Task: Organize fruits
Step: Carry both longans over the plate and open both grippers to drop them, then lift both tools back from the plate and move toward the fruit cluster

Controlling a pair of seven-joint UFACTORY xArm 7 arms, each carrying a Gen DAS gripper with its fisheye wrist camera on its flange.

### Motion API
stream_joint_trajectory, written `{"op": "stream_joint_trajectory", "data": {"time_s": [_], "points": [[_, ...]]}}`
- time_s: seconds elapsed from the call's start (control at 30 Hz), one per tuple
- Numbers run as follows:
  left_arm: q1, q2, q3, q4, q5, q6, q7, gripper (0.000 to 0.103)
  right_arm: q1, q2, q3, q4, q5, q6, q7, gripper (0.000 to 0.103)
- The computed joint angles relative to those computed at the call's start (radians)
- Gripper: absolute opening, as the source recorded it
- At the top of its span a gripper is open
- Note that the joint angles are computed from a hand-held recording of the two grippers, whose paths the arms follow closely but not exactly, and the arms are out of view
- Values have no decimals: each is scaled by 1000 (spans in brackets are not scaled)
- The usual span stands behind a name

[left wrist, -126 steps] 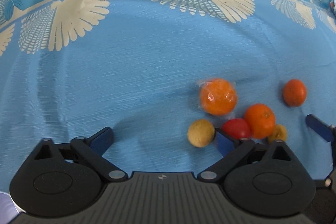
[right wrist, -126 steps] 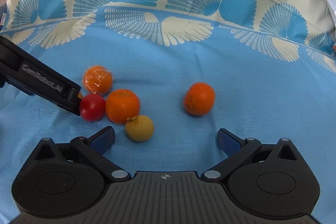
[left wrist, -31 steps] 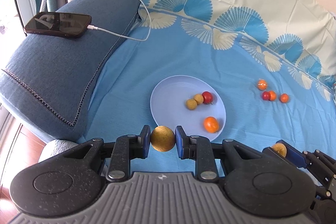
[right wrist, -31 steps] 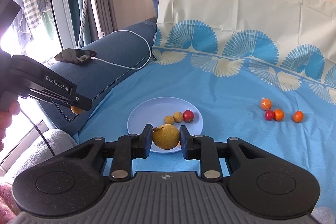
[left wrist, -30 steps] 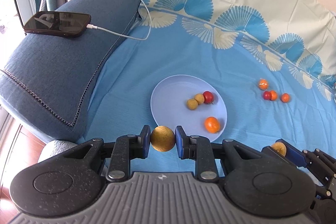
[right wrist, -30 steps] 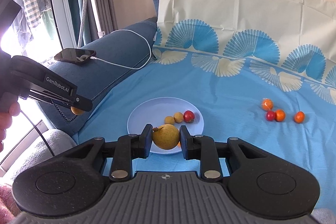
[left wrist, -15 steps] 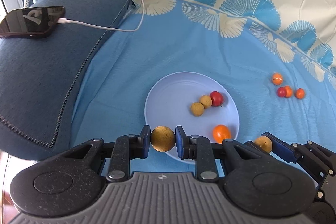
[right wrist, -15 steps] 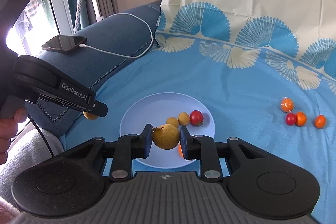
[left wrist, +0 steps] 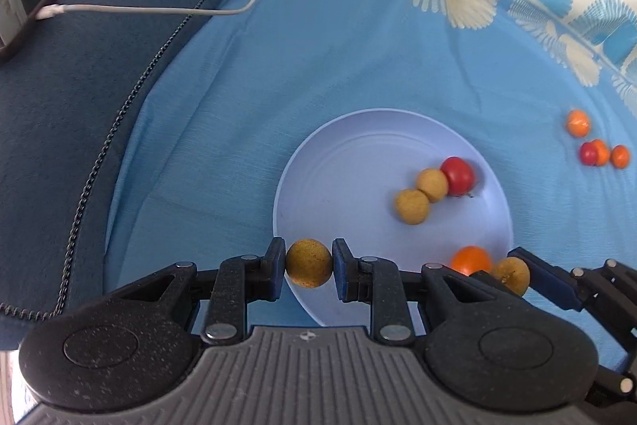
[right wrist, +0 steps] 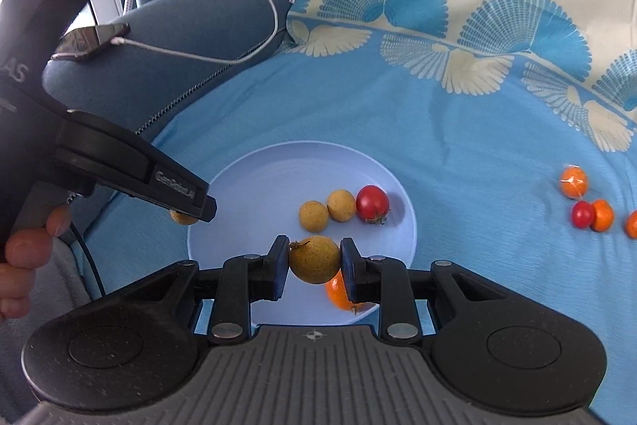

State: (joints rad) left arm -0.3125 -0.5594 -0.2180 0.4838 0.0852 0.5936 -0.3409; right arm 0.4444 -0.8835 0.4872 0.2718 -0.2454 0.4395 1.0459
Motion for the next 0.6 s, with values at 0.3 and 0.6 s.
{"op": "stream_joint_trajectory", "data": {"time_s": [0.3,0.6], "points": [[20,-72,10,-49,23,-76,-9,103,-56,67,-17,12,-27,-91,-45,70],[-18,-378,-13,-98,-4,233,-12,103,107,-139,27,55,90,253,45,98]]}}
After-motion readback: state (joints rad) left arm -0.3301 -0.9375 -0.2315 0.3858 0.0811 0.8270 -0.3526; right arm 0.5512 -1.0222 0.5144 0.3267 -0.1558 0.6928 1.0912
